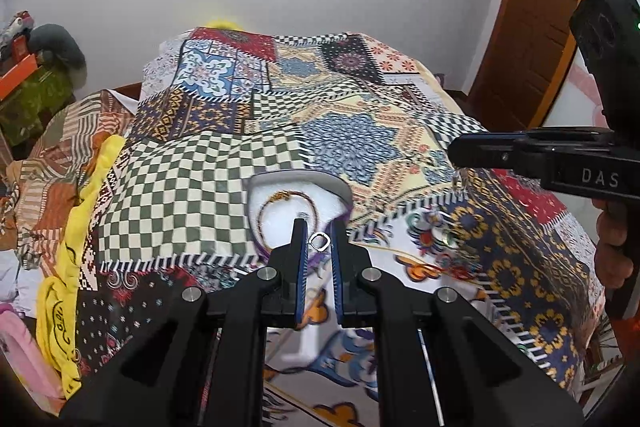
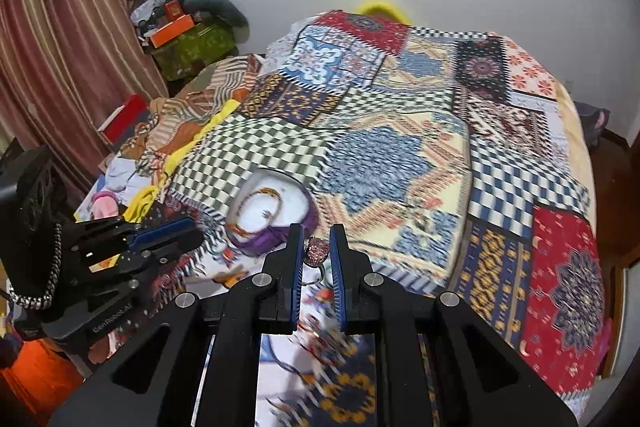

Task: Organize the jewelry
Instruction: 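Carry the earring in the left gripper over the tin, then open the left gripper to release the earring into the tin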

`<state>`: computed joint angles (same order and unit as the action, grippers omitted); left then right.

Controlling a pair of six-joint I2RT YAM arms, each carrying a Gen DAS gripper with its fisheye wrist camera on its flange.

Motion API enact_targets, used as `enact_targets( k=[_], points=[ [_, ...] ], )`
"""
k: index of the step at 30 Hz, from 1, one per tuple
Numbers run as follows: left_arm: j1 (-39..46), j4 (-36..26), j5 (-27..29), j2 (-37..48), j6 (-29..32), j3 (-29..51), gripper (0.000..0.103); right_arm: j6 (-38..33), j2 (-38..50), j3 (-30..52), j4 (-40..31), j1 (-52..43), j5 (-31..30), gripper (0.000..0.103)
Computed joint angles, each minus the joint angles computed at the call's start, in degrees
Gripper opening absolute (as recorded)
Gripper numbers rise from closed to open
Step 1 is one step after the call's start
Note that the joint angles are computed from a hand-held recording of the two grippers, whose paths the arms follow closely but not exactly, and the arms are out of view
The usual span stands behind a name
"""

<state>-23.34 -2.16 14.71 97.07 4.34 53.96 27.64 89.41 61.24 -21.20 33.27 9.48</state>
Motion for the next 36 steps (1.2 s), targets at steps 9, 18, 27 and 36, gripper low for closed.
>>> enact_targets(
  k=[9,18,27,36],
  points=[
    [2.6,-1.1,0.1,8.3,0.9,6.4,0.010,-1.8,12.1,11.2,-1.2,-0.3,-3.1,0.012],
    [2.9,-3.2,1.6,15.2,0.9,12.2,0.010,-3.7,22.0,21.1,-6.2,-1.0,-3.9,0.012],
    [2.9,-5.2,3.9,19.1,0.0,16.6,0.010,-3.3,25.5,23.1,-9.2,-2.8,-6.2,0.012],
    [2.2,-4.0,2.2,18.7,0.0,15.9,0.010,-3.3,26.5,23.9,-10.1,-3.6,-8.1,0.012]
  ],
)
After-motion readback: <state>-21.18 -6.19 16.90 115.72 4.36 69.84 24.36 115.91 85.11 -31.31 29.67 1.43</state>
